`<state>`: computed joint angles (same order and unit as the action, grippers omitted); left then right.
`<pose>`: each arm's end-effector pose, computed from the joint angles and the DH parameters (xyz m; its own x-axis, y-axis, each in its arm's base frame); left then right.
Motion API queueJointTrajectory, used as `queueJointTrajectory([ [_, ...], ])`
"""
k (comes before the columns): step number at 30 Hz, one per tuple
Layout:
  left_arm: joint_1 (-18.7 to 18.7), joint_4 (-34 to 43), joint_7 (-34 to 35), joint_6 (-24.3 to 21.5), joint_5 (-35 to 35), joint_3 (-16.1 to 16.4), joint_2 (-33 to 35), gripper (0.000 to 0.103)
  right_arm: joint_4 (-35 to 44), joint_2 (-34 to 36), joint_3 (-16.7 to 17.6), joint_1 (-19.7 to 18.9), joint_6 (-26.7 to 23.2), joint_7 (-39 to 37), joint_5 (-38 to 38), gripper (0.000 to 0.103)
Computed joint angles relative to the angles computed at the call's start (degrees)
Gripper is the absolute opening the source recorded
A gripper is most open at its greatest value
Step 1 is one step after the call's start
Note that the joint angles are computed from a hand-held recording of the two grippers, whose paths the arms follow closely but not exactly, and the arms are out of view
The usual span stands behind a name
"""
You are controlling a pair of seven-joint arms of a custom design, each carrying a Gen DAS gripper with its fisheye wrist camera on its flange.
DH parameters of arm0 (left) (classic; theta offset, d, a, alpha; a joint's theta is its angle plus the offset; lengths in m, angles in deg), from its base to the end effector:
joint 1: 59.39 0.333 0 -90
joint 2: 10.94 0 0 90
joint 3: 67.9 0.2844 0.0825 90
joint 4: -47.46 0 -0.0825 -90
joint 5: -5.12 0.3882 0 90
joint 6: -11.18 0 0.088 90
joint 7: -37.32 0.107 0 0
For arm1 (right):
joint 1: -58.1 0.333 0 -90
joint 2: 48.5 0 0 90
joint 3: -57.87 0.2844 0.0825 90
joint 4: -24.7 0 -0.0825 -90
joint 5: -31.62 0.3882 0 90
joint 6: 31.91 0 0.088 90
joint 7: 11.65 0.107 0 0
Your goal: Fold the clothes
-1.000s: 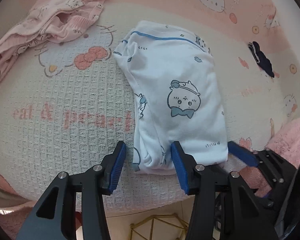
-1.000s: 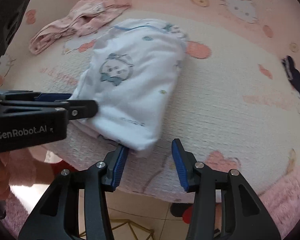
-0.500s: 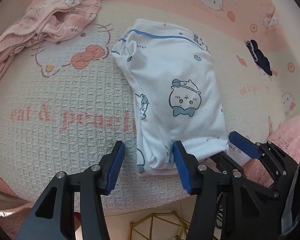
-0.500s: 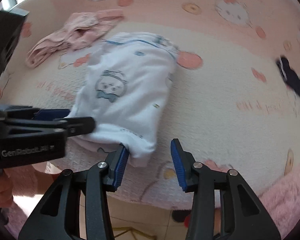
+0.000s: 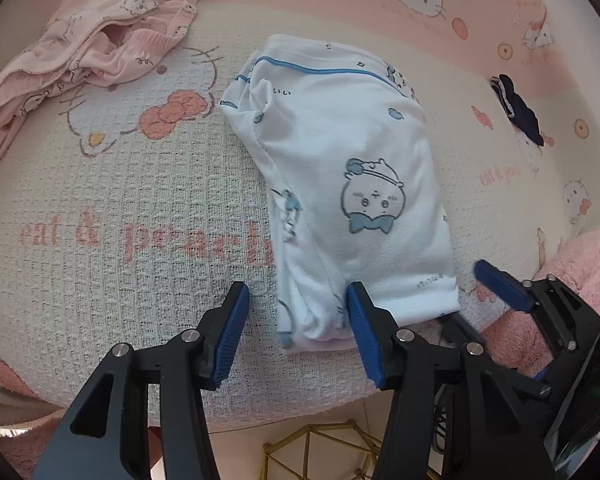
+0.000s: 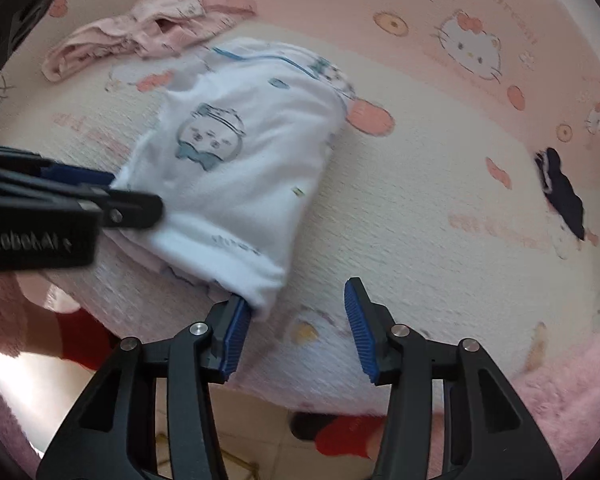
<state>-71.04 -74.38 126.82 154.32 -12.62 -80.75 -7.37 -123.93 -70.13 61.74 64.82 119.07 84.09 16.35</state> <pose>0.5293 -0.2382 0.3795 -0.2245 -0.9380 0.2641 -0.9510 0.1518 -0.2693 0.4461 0.0895 0.3968 0.2424 -0.9503 0.1954 -0.8666 -0.3027 -0.3968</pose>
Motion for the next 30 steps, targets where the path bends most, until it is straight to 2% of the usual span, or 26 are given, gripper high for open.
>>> queueJointTrajectory([
  [2, -0.3, -0.6, 0.0, 0.0, 1.2, -0.1, -0.6, 0.056, 0.5, -0.1, 0.6, -1.7, -1.8, 2.2, -1.7, 0.046],
  [3, -0.4, -0.7, -0.4, -0.1, 2.2, -0.1, -0.8, 0.055, 1.0, 0.1, 1.5, -3.1, -3.3, 4.5, -3.7, 0.041],
  [4, -0.5, -0.7, -0.7, -0.1, 2.6, -0.1, -0.8, 0.055, 2.0, 0.8, 2.9, -5.4, -5.8, 9.0, -7.8, 0.032],
  [5, -0.5, -0.6, -0.7, -0.2, 2.6, 0.0, -0.8, 0.055, 3.0, 1.2, 2.4, -6.3, -8.0, 10.0, -7.8, 0.033],
  [6, -0.5, -0.5, -0.7, -0.2, 2.5, -0.1, -0.8, 0.056, 3.7, 1.7, -0.2, -5.2, -8.6, 8.8, -3.9, 0.033],
  [7, -0.5, -0.4, -0.5, -0.5, 1.9, 0.0, -0.9, 0.056, 4.2, 1.4, -4.7, -2.7, -8.7, 5.5, 4.1, 0.033],
  [8, -0.4, -0.3, -0.3, -1.0, 1.2, 0.0, -1.0, 0.056, 3.9, 0.2, -7.8, -1.0, -7.8, 1.4, 11.4, 0.033],
  [11, 0.1, -1.5, 3.0, -1.2, -5.1, 0.2, -3.0, 0.056, 2.1, -2.0, -9.4, 1.6, -1.8, -8.2, 18.5, 0.038],
  [13, 0.0, -2.5, 2.3, -0.9, -3.8, 0.4, -4.2, 0.056, 2.5, -0.6, -11.1, 5.6, 0.5, -16.5, 24.8, 0.038],
  [15, 0.0, -2.9, 1.1, -3.2, -1.6, 0.7, -4.1, 0.055, 3.8, 1.7, -9.8, 5.7, -0.6, -19.5, 25.9, 0.038],
  [17, 0.0, -3.2, 0.9, -5.0, -0.3, 0.9, -4.7, 0.055, 3.8, 2.7, -6.4, 2.6, -2.6, -17.5, 20.6, 0.04],
  [18, -0.1, -3.7, 0.6, -5.2, 1.0, 0.8, -5.2, 0.053, 3.0, 2.0, -5.9, 1.7, -2.4, -17.2, 19.5, 0.048],
  [19, -0.2, -4.4, 0.2, -5.1, 2.5, 0.8, -5.9, 0.053, 2.5, 1.3, -5.4, 0.6, -3.0, -16.3, 18.0, 0.053],
  [20, -0.2, -5.0, 0.2, -4.7, 1.9, 0.9, -6.4, 0.053, 2.8, 0.9, -4.9, -0.8, -4.8, -14.8, 16.2, 0.053],
  [22, -0.2, -6.2, 1.0, -3.8, -2.0, 1.5, -7.3, 0.053, 3.3, 0.2, -5.0, -2.5, -7.0, -12.2, 14.9, 0.046],
  [23, -0.3, -7.0, 1.7, -3.2, -6.0, 2.0, -8.0, 0.053, 3.4, 0.0, -5.8, -2.3, -7.2, -12.3, 16.2, 0.046],
  [27, -1.4, -11.2, 9.1, -2.0, -29.5, 4.5, -11.4, 0.053, 3.7, -0.7, -12.1, 3.1, -5.4, -21.7, 32.3, 0.046],
  [28, -1.9, -12.1, 11.4, -2.6, -35.7, 5.1, -12.2, 0.053, 4.1, -0.5, -13.0, 4.0, -5.9, -23.8, 35.6, 0.046],
  [30, -2.3, -12.1, 13.9, -4.3, -43.2, 5.5, -11.5, 0.053, 4.7, 1.1, -11.8, 3.4, -8.1, -25.2, 36.2, 0.046],
])
